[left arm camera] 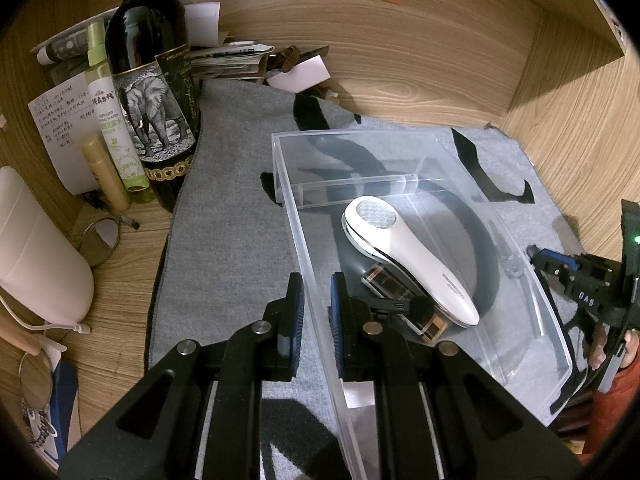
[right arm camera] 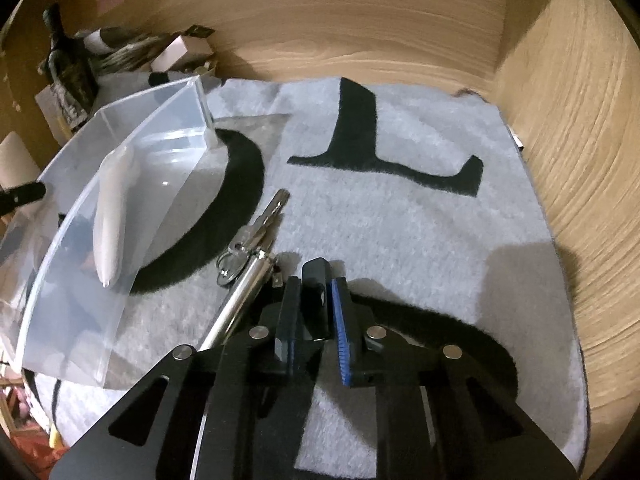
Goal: Organize rigid objects
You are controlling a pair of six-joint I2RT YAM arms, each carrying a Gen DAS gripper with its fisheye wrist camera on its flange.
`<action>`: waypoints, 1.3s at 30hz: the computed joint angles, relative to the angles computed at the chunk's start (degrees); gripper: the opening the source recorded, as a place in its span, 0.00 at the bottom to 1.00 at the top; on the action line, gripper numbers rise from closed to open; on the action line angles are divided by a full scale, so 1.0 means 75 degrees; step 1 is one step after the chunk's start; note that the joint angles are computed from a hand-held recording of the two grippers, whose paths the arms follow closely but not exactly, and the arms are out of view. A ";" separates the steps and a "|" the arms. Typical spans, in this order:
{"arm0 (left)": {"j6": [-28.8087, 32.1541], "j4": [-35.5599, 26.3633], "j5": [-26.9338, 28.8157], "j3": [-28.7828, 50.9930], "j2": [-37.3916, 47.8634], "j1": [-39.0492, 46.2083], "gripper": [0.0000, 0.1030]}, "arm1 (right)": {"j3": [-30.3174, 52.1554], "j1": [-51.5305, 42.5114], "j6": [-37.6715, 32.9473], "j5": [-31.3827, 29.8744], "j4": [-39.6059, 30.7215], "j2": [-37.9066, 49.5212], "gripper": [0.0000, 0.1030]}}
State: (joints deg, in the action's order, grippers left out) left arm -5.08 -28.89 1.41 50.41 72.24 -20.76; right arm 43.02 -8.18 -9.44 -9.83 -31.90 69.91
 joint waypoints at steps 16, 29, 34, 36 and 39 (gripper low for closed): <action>0.0005 0.0015 0.0016 -0.0019 -0.0011 0.0018 0.11 | 0.1038 0.0603 0.0259 -0.0173 -0.0150 -0.0579 0.13; -0.0024 0.0031 0.0062 -0.0027 -0.0017 0.0028 0.11 | 0.2241 0.3113 0.0418 0.0457 0.0220 0.0219 0.13; -0.0032 0.0052 0.0065 -0.0035 -0.0016 0.0020 0.11 | 0.2598 0.3893 0.0412 0.0699 0.0246 0.0942 0.13; -0.0035 0.0058 0.0064 -0.0036 -0.0011 0.0013 0.11 | 0.2822 0.4131 0.0357 0.0741 0.0150 0.1286 0.13; -0.0036 0.0064 0.0048 -0.0030 -0.0006 -0.0006 0.11 | 0.3281 0.4425 0.0163 0.0829 -0.0150 0.1870 0.13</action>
State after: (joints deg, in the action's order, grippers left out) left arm -5.35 -28.41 1.77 50.18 72.19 -20.81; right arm 67.63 25.00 -8.22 -3.61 -33.03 83.93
